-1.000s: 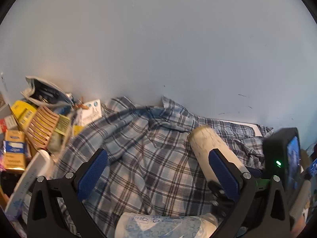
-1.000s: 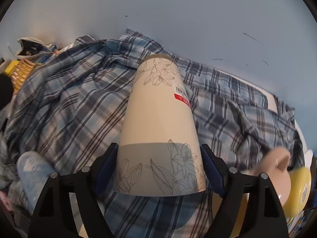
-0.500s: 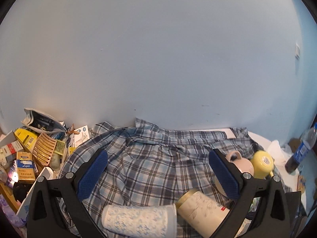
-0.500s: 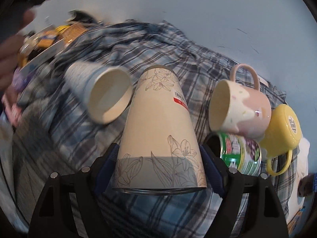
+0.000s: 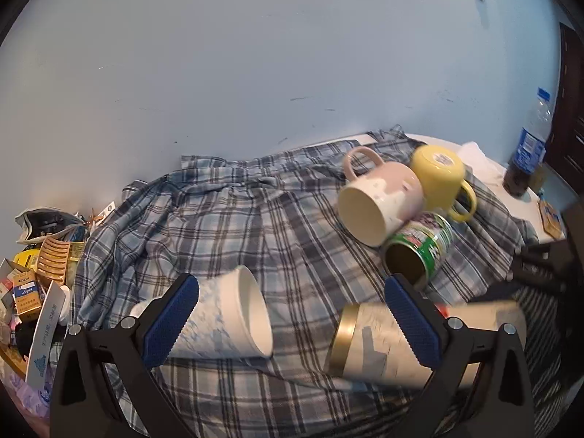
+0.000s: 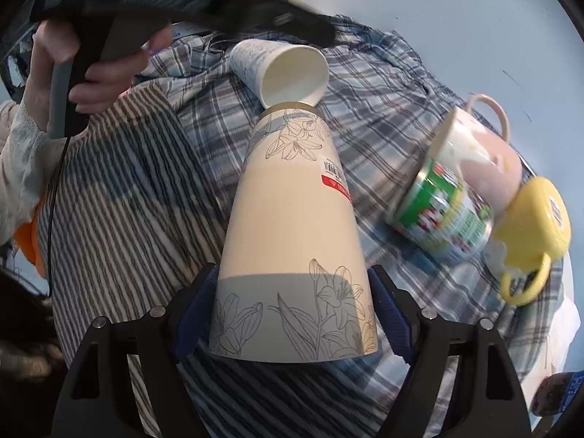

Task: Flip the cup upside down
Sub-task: 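Lift the cream tumbler with the right gripper and rotate it upright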

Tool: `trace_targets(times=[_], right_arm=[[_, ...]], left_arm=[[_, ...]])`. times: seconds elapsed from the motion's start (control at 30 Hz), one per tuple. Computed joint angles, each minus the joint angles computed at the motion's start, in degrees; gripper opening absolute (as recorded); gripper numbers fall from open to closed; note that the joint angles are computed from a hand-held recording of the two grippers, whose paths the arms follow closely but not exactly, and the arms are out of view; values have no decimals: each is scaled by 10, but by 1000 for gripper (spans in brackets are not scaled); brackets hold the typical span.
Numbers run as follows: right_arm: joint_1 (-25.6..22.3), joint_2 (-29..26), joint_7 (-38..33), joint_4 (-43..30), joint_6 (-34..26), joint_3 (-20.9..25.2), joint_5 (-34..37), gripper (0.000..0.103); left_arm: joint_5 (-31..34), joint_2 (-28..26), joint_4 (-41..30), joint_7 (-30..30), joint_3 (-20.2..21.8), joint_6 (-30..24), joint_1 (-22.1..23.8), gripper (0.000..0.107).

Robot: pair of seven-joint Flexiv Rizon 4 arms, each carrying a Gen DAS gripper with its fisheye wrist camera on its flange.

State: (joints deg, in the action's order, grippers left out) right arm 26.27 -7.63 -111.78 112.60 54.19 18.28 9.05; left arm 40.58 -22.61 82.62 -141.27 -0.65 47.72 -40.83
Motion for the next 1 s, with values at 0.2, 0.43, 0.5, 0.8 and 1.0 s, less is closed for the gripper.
trace_targets(times=[0.2,0.43,0.5,0.8,1.0], right_arm=[[18,33,214,104,114,-44,-268,80],[-28,76,356,130,127,-54,-339,81],[-40,85,382,133,127,-54,-326,81],[-72,102,571,164,145,-52,-400,81],[-90,85,691,173,171,-64,-544,81]], left_arm=[[22,-20,-10,15,-2,-12,-19,103],[22,-37,-25,60,0,-5,-28,103],[12,-43,-30,83,-2,-5,-26,103],[-299,-79,23,119,-71,80,68,103],[-375,-111,-2,-19,-12,111,25,88]])
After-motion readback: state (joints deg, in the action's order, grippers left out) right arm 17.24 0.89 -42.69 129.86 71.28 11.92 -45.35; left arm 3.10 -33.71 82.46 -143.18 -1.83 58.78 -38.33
